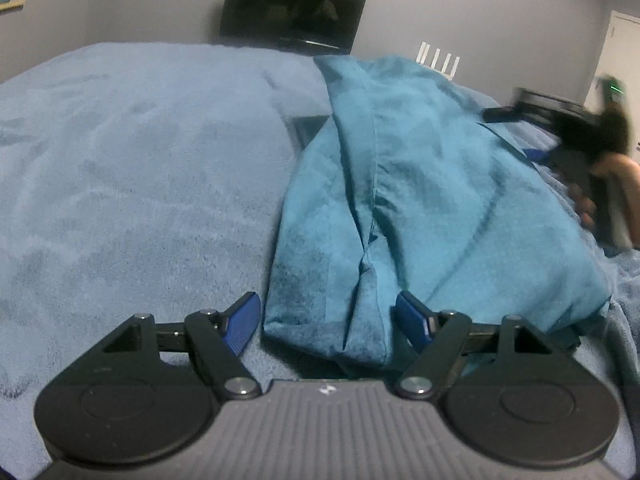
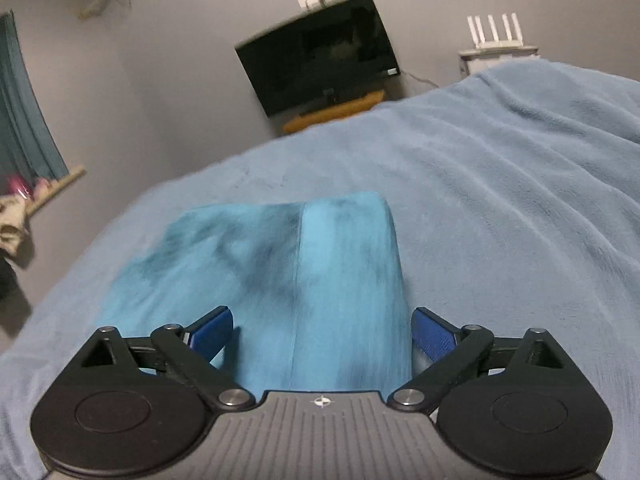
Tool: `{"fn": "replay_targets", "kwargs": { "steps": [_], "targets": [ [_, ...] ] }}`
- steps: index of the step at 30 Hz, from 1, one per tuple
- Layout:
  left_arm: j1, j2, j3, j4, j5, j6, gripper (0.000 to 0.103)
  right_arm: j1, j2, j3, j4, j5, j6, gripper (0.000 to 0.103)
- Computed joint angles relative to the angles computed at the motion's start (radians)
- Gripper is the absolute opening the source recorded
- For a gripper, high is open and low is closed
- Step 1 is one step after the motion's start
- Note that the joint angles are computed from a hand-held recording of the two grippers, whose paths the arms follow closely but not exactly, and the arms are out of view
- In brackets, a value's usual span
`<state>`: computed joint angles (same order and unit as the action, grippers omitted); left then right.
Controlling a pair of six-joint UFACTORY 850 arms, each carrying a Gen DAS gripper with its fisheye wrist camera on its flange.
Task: Fold large clothes
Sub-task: 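Lower the folded end onto the jacket and open the right gripper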
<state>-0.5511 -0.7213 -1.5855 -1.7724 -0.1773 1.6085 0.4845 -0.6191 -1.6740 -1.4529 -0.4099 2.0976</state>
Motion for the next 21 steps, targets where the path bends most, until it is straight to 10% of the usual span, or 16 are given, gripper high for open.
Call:
{"fn": "replay_targets", "kwargs": {
  "steps": [4, 15, 21],
  "targets": [
    [0.001, 0.008, 0.007, 0.007, -0.002, -0.009, 0.073, 0.105, 0.113, 0.191, -0.208, -0.101, 0.136, 0.1],
    [0.005, 0.014, 0.039, -0.063, -0.036, 0.03, 0.07, 0.407, 0.133, 0.282, 0.092, -0.433, -0.435, 0.094],
    [0.013, 0.02, 0.05, -0.03, -0.077, 0.016, 0.065, 0.401, 0.035, 0.204, 0.117, -0.563, -0.452, 0.044]
  ]
}}
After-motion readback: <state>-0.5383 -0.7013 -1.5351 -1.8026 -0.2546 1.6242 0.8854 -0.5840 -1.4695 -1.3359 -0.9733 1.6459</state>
